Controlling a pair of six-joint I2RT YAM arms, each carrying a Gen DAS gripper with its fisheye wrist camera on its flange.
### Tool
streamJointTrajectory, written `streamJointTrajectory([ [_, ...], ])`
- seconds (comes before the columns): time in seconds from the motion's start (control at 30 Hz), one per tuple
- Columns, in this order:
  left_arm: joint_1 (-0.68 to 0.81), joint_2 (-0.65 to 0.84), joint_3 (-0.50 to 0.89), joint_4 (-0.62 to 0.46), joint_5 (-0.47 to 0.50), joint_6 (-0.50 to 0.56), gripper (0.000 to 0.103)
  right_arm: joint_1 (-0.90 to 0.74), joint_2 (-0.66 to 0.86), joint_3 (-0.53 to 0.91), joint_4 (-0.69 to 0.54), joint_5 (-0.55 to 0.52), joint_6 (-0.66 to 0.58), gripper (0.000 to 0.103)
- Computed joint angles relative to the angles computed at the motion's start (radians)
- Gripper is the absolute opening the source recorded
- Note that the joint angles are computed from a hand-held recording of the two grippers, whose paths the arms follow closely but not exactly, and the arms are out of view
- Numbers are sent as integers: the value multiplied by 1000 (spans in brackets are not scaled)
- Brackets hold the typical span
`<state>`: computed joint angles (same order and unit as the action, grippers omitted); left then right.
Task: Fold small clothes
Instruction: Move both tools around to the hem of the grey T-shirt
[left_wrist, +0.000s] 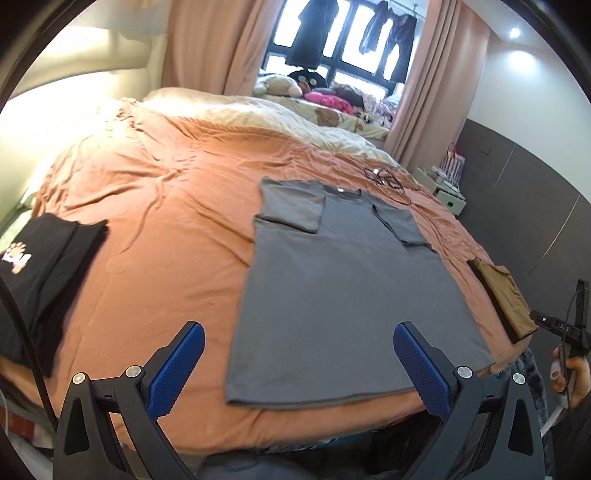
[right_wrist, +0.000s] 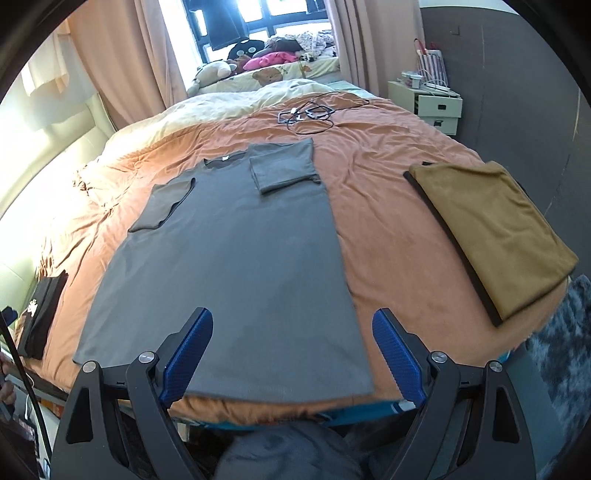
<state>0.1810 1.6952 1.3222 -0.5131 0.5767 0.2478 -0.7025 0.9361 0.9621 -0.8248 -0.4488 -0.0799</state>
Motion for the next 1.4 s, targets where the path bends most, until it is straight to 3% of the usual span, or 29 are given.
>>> streamJointTrajectory([
  [0.37, 185, -102, -168, -44, 88, 273, 100, -312, -100, -52, -195, -217, -274, 88],
  [0.43, 211, -73, -167, -55, 93, 283, 97, -348, -104, -72, -208, -242, -314, 88],
  [0.57, 251, -5, -156, -71, 84, 314, 80, -382, -103, -132, -201, -259, -347, 88],
  [0.63, 277, 30, -149, -67, 98, 312, 79, -368, -98, -169, -162, -236, -329, 88],
  [0.77, 293, 134, -85, -86, 106, 273, 63, -333, -72, -211, -103, -223, -256, 82],
  [0.9, 285, 198, -44, -88, 130, 237, 62, -306, -45, -249, -40, -223, -228, 80],
  [1.13, 199, 319, 32, -92, 120, 149, 55, -310, 127, -283, 106, -252, -187, 66],
  [1.4, 125, 467, 143, -110, 100, 37, 54, -338, 347, -300, 294, -348, -86, 65],
])
